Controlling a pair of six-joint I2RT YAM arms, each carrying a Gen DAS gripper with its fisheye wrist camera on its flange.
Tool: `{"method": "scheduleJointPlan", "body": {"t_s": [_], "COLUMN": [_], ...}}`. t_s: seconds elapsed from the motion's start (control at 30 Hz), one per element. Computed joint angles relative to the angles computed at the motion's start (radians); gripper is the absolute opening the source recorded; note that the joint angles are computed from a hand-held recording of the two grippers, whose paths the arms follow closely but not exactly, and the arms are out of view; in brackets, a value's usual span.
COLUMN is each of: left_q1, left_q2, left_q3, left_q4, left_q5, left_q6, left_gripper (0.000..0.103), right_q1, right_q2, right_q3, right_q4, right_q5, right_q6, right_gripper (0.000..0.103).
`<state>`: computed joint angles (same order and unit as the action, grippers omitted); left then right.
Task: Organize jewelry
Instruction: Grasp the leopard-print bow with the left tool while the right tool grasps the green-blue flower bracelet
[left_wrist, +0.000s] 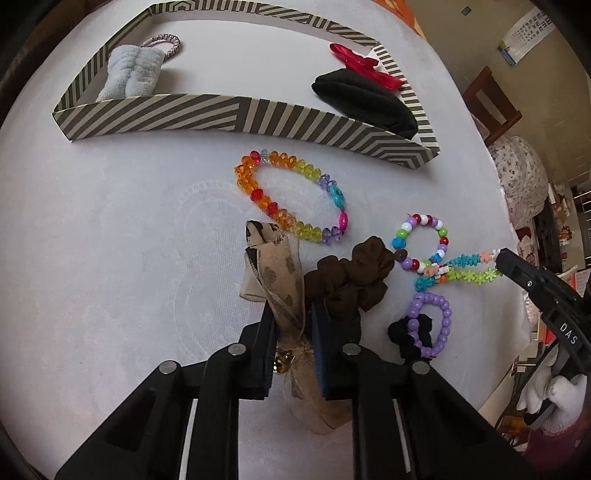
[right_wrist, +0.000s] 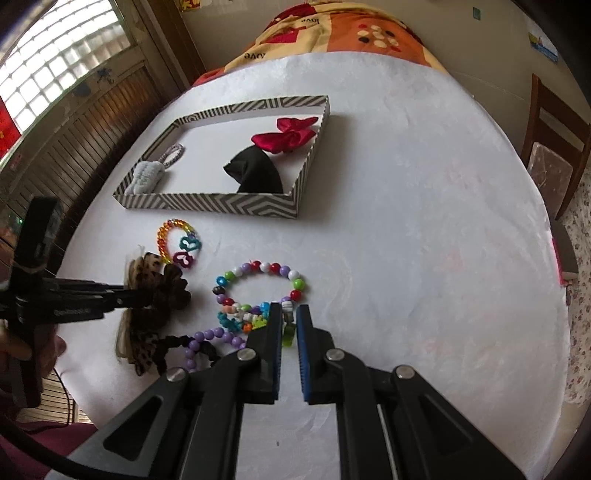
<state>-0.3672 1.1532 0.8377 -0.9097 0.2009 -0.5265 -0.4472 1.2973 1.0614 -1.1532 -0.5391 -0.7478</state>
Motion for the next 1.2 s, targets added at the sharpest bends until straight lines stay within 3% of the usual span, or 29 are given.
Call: {"method": "scheduleJointPlan", "body": {"t_s": [0.4,0.6,0.63,0.7,0.8,1.03,1.1,1.2], "left_q1": [0.088,0.118,0.128,0.134,0.130,0.113,0.110,0.113], "left_q2": [-0.113,-0.126,-0.128,-0.115,-0.113,-0.109,-0.107,-0.105], "left_q3": [0.109,0.171,0.168,0.173,0.160,0.150,0.154,0.159], "left_q4": [-0.101,-0.131,-0.132,-0.131,-0.131,-0.133,-0.134,-0.135], "left_q5": [0.018,-0.012,-0.004,0.002,0.002,0.005,0.004,0.005], "left_q6": [0.058,0.089,0.091,0.091,0.086,0.078,0.078,0.080], "left_gripper": [0.007,0.007,0.007,0.007,0.007,0.007,0.007,0.007], "right_q1": [-0.027,-0.011,-0.003,0.013,0.024,0.081,0.082,0.055], "right_q2": [-0.010,0.040,0.049,0.060,0.070,0.045,0.035,0.041], "right_q3": [0.178,0.219,0.205,0.143,0.047,-0.118,-0.127,-0.084], "right_q4": [-0.144,-0.163,-0.155,-0.120,-0.057,0.128,0.140,0.080], "right_q5": [-0.094,-0.063,-0.037,0.022,0.062,0.124,0.128,0.091], "right_q6": [-0.034,-0.032,-0.035,-0.035,-0.017,0.034,0.041,0.008], "right_gripper": [0.008,0.008,0.012,0.032,0.036,0.035,0.013,0.013]}}
